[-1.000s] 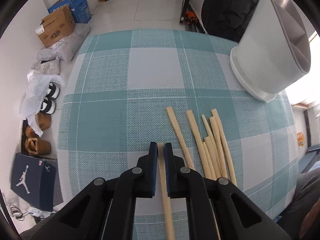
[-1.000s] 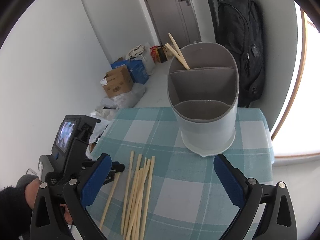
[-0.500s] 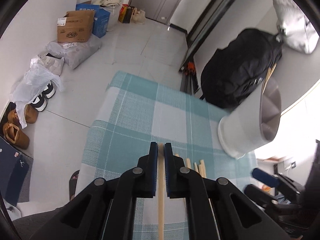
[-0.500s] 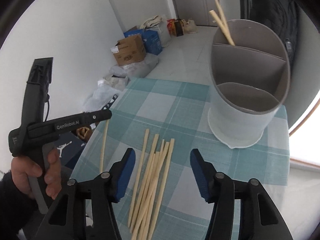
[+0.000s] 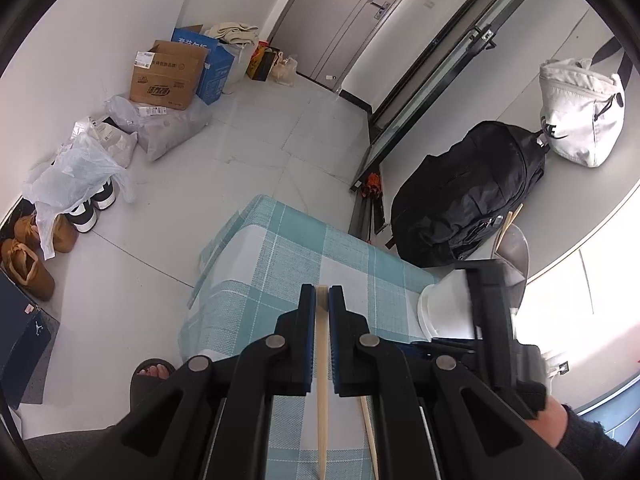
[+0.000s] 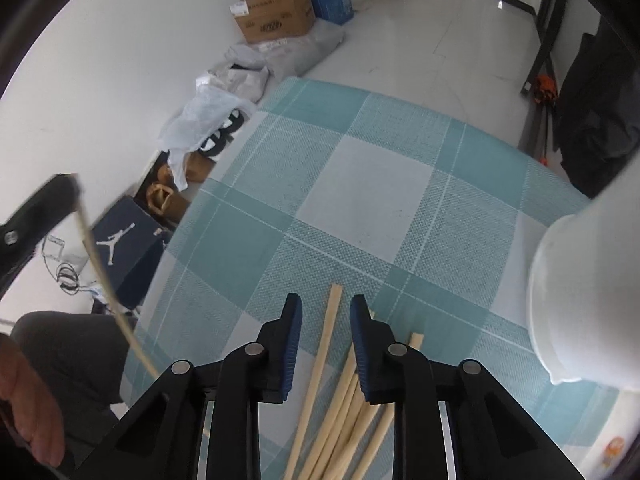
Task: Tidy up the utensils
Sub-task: 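Close the left gripper on a chopstick while the right gripper grasps another chopstick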
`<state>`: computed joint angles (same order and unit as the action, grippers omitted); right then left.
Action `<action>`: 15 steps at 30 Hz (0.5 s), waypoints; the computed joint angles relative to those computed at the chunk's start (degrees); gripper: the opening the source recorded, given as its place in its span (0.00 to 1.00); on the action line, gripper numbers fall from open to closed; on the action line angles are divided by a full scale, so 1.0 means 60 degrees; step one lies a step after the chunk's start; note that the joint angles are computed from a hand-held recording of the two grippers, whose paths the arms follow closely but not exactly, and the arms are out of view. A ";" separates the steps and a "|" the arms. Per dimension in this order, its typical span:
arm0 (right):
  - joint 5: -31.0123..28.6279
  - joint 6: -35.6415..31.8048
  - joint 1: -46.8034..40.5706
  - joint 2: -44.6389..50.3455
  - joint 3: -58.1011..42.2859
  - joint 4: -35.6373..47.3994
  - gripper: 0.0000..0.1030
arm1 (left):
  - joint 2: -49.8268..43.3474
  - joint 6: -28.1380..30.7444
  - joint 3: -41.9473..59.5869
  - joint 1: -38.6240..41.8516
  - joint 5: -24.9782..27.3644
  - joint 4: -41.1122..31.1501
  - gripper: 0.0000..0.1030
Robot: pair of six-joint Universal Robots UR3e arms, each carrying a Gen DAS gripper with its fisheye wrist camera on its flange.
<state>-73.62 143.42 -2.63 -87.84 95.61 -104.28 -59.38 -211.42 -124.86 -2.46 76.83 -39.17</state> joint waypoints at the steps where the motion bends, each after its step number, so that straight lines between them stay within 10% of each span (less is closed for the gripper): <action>1: -0.0085 0.0080 0.0094 0.0174 -0.0108 0.0070 0.23 | 0.0197 0.0061 -0.0088 0.0200 -0.0148 -0.0075 0.02; 15: -0.1715 0.0698 0.1265 0.0536 -0.0127 -0.1195 0.07 | 0.0822 0.0347 -0.0190 0.0569 -0.0708 -0.0294 0.02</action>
<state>-83.92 147.61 4.97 -84.62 94.85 -111.45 -54.45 -209.34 -126.00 0.95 72.59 -40.93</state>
